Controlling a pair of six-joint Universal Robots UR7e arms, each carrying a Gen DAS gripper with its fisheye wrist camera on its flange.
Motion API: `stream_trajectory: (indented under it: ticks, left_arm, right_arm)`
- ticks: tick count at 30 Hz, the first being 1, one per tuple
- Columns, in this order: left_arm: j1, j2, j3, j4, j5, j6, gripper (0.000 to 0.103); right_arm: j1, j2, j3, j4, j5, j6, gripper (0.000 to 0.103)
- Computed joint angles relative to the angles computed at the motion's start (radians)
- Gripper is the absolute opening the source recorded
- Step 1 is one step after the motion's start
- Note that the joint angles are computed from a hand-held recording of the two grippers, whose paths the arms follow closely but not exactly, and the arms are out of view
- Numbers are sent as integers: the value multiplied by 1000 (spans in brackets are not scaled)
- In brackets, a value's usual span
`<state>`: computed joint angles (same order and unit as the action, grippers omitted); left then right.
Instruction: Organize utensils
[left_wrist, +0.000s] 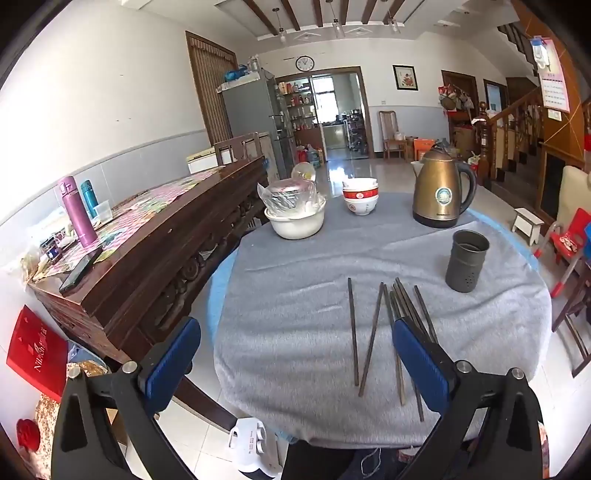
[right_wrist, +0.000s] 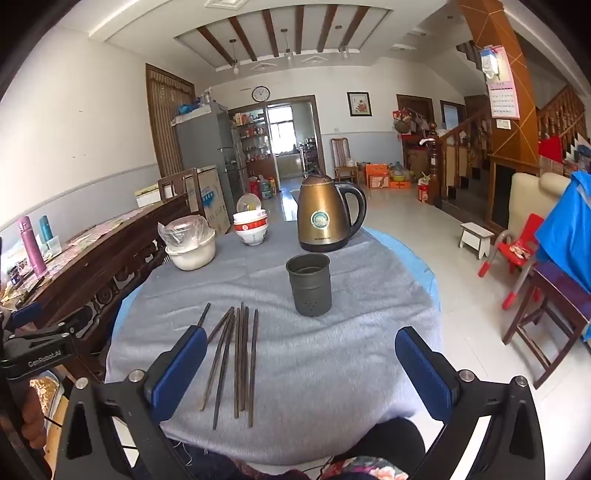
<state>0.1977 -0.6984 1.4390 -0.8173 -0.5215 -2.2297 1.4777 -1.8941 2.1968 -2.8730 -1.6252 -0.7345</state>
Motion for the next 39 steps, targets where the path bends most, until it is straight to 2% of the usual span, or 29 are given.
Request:
stream_trajectory:
  ticks: [5,6,12,26,39]
  left_arm:
    - [0,-1,1,-66,-22,85,103]
    - [0,-1,6,-83,-23,103,103]
    - [7,15,12,-146,-31,179,103]
    - [16,60,-1,-262,-46,373,103]
    - [17,69,-2,-294,-54,418,103]
  right_arm:
    - [26,5,16,-32,-34,8,103]
    - [29,17,4,-8,-69,53,103]
    - [47,30,-22,69,-149,116,103]
    - [24,30,-19,50,-136,117,103]
    - [22,30,-22,54,-136,129,103]
